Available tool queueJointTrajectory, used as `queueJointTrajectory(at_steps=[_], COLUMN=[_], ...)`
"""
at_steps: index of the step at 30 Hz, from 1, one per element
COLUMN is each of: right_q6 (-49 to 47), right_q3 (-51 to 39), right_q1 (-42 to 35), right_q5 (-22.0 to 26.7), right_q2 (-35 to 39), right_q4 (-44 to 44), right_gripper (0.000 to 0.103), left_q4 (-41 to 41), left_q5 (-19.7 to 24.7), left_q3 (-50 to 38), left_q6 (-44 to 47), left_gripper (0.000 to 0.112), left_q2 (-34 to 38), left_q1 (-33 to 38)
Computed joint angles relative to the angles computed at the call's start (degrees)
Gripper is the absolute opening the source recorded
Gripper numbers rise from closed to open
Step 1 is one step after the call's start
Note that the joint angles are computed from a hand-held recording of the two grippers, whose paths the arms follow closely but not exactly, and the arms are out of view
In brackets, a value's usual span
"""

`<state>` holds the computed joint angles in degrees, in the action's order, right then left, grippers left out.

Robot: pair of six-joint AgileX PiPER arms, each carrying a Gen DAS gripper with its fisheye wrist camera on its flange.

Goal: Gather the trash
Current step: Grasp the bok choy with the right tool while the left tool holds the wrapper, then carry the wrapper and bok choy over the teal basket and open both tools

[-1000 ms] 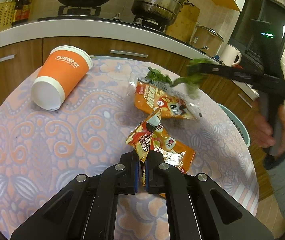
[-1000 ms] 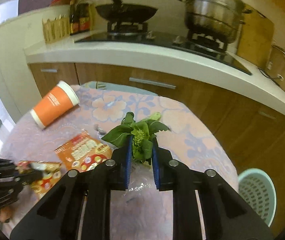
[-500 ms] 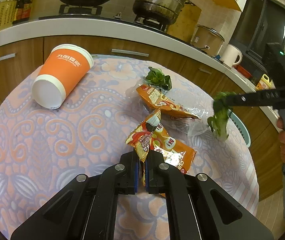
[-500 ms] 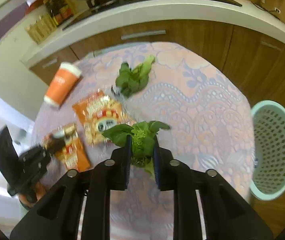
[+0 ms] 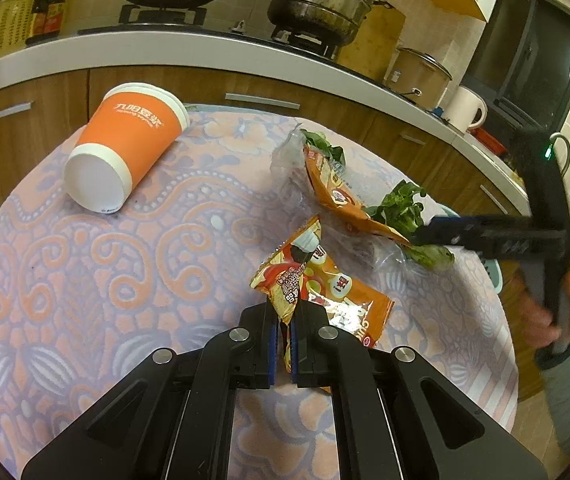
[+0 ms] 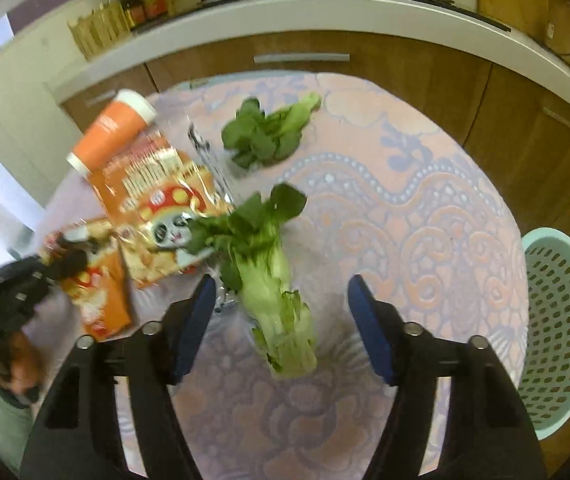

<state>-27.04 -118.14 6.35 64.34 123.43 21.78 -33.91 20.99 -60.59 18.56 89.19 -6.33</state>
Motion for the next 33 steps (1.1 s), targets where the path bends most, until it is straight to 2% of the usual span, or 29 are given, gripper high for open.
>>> queueJointTrajectory(at_steps=[2, 3, 6, 12, 17, 22, 26, 30, 33], right_q6=[-0.74, -1.10, -2.83, -5.99, -8.55, -10.66, -11.40, -10.75, -11.00], right_q3=[2.16, 4.55, 11.04, 19.95, 24.07, 24.82, 23.62, 21.80, 19.94], right_q1=[0.68, 1.05, 1.52, -0.31, -3.37, -7.74, -11.97, -16.14, -20.15], right_q5=[-1.13, -2.86, -7.38, -12.42, -13.82, -13.55, -12.60, -12.25, -11.52], right_q2=[-0.30, -1.38, -5.21, -13.18, -18.71, -21.38, -21.97, -21.43, -20.14], right_q4=[-0.35, -0.79, -1.15, 1.17, 3.70, 6.78, 8.60, 9.34, 10.56], right_gripper=[0.036, 0.033, 0.031, 0.031, 0.031, 0.031, 0.031, 0.031, 0.031], left_q4=[-0.39, -0.85, 0.25, -6.01, -11.01, -4.65, 0.87, 11.29, 17.37], left_q5=[0.56, 0.83, 0.65, 1.92, 3.34, 2.77, 3.21, 4.58, 7.36], left_q3=[0.47, 0.84, 3.41, 6.85, 7.07, 3.79, -2.09, -10.94, -20.07], left_q6=[0.13, 0.35, -1.21, 4.82, 10.07, 4.28, -0.80, -10.31, -16.21], left_gripper=[0.003, 0.003, 0.003, 0.003, 0.003, 0.003, 0.003, 0.003, 0.003], left_q2=[-0.65, -1.04, -3.54, -8.25, -11.18, -11.59, -8.83, -3.07, 3.35], left_q1=[0.16, 0.19, -0.86, -1.94, -3.62, -8.78, -12.34, -16.63, -19.14])
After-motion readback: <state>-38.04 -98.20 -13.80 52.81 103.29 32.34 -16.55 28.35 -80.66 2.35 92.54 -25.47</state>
